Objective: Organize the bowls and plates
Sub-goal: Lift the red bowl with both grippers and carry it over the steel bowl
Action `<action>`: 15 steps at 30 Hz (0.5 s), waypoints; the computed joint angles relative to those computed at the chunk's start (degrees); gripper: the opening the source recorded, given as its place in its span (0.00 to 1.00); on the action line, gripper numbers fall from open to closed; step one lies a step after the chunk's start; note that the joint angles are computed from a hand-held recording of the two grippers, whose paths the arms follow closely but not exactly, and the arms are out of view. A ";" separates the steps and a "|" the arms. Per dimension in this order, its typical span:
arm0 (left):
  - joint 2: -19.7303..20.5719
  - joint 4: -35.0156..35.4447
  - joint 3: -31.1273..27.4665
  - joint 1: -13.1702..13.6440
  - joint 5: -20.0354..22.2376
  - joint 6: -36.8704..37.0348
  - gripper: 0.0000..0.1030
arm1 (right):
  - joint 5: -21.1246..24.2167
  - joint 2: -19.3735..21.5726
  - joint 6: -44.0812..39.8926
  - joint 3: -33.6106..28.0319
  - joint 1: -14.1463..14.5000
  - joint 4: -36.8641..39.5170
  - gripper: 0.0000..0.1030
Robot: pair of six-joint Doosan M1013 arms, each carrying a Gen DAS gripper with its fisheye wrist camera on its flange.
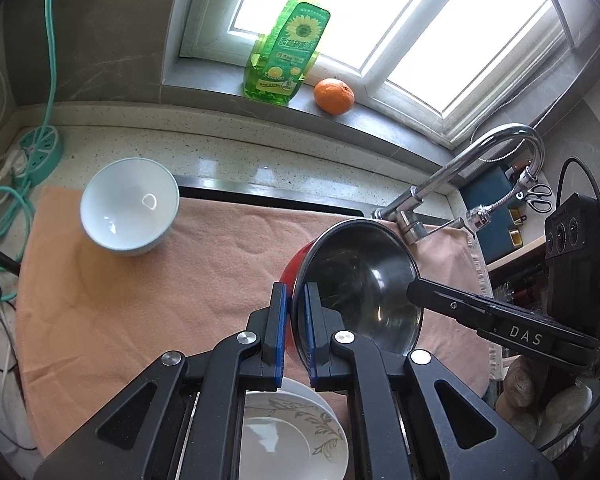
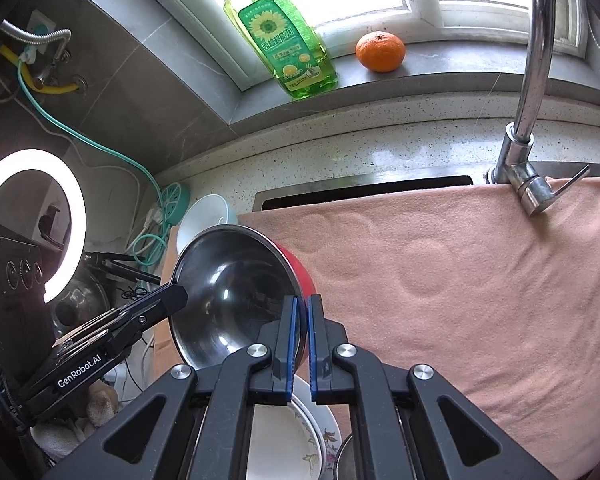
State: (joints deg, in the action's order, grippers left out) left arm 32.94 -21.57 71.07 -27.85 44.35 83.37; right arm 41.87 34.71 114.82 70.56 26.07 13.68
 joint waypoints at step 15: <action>-2.68 -6.46 4.62 -2.18 -0.55 6.13 0.07 | -4.43 -6.62 3.84 10.60 0.27 -1.70 0.05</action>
State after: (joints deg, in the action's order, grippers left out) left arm 30.26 -28.03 75.69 -30.03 43.81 89.50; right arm 37.44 28.09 118.66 81.16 26.34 11.97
